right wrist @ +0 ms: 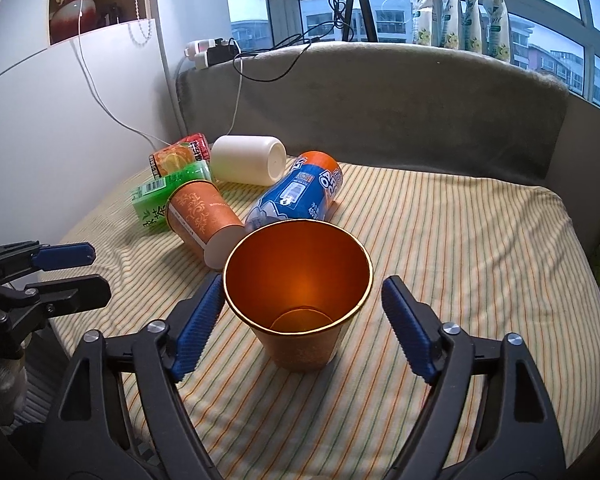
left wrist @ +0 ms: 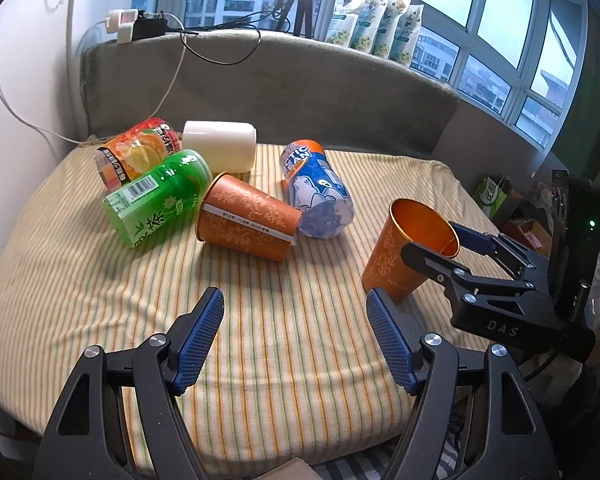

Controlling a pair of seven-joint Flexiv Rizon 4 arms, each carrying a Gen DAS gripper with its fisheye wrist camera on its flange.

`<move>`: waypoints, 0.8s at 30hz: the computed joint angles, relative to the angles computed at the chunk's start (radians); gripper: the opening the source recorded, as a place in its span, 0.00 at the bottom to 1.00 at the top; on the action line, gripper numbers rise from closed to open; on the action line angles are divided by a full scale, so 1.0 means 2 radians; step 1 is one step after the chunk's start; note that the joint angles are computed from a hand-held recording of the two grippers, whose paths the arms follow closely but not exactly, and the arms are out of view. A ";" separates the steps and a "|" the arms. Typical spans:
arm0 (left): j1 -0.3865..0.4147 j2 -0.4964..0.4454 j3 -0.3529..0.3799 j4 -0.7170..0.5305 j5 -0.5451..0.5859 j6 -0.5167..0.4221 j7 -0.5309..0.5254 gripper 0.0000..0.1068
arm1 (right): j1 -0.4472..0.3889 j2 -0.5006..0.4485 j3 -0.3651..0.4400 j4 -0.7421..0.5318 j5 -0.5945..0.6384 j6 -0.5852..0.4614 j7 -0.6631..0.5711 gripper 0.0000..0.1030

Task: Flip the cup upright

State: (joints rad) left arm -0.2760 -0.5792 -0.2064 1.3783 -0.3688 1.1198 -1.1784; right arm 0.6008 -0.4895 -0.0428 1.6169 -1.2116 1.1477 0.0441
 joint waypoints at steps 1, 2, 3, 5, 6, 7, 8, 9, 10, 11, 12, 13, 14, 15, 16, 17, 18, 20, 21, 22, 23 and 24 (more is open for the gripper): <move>0.000 0.000 -0.001 0.000 0.000 0.001 0.001 0.69 | 0.000 0.001 0.001 0.001 0.001 -0.001 -0.001 0.82; 0.000 -0.001 -0.001 0.000 0.000 0.002 0.001 0.69 | 0.001 0.002 0.002 0.002 0.002 -0.003 -0.002 0.82; 0.000 -0.001 -0.001 0.000 0.000 0.003 0.001 0.69 | 0.001 0.003 0.004 0.003 0.005 -0.004 -0.004 0.83; 0.000 -0.001 -0.002 -0.001 0.000 0.006 0.002 0.69 | 0.001 0.006 0.004 0.007 0.004 -0.002 -0.002 0.89; 0.000 -0.001 -0.002 -0.001 0.000 0.006 0.002 0.69 | 0.002 0.009 0.002 0.010 -0.003 0.000 0.006 0.91; 0.000 -0.001 -0.002 -0.001 0.000 0.008 0.003 0.69 | 0.002 0.011 0.001 0.013 -0.012 0.002 0.015 0.92; 0.000 -0.002 -0.002 -0.001 0.000 0.009 0.004 0.69 | 0.002 0.014 0.000 0.016 -0.022 0.004 0.024 0.93; 0.000 -0.002 -0.003 -0.001 0.000 0.011 0.004 0.69 | 0.000 0.016 0.002 0.018 -0.025 0.005 0.026 0.93; 0.000 -0.001 -0.003 -0.001 0.000 0.012 0.005 0.69 | -0.001 0.018 0.004 0.019 -0.026 0.004 0.027 0.93; 0.000 0.000 -0.003 0.000 0.000 0.014 0.005 0.69 | -0.002 0.021 0.005 0.022 -0.030 0.004 0.031 0.93; -0.001 -0.001 -0.003 0.000 0.001 0.018 0.006 0.69 | -0.003 0.024 0.006 0.025 -0.035 0.003 0.036 0.93; -0.002 0.001 -0.002 0.001 0.002 0.022 0.006 0.69 | -0.004 0.027 0.008 0.029 -0.040 0.002 0.041 0.93; -0.002 0.001 -0.002 0.002 0.003 0.025 0.006 0.69 | -0.006 0.031 0.010 0.032 -0.045 0.003 0.048 0.93; -0.003 0.001 -0.002 0.002 0.004 0.029 0.005 0.69 | -0.008 0.033 0.012 0.035 -0.049 0.003 0.054 0.93; -0.003 0.002 -0.003 0.003 0.003 0.033 0.005 0.69 | -0.010 0.037 0.013 0.039 -0.054 0.002 0.061 0.93; -0.002 0.002 -0.005 0.004 0.002 0.040 0.006 0.69 | -0.011 0.042 0.015 0.042 -0.059 -0.002 0.068 0.93; -0.003 0.002 -0.005 0.005 0.002 0.048 0.006 0.69 | -0.011 0.046 0.017 0.045 -0.066 -0.008 0.075 0.93; -0.003 0.002 -0.006 0.007 0.004 0.063 0.006 0.69 | -0.012 0.056 0.022 0.052 -0.080 -0.026 0.092 0.93; -0.003 0.002 -0.009 0.009 0.004 0.075 0.008 0.69 | -0.012 0.061 0.025 0.055 -0.085 -0.038 0.099 0.93; -0.004 0.002 -0.008 0.009 0.006 0.083 0.008 0.73 | -0.013 0.066 0.029 0.058 -0.090 -0.050 0.108 0.93; -0.005 0.002 -0.009 0.010 0.008 0.094 0.009 0.75 | -0.014 0.070 0.033 0.061 -0.092 -0.061 0.114 0.93; -0.005 0.002 -0.010 0.011 0.010 0.107 0.010 0.75 | -0.015 0.074 0.037 0.063 -0.094 -0.070 0.120 0.93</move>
State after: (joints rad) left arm -0.2860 -0.5758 -0.2255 1.4006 -0.3498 1.3331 -1.1588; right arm 0.5701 -0.3406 0.0303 1.7432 -1.3987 1.0081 0.2843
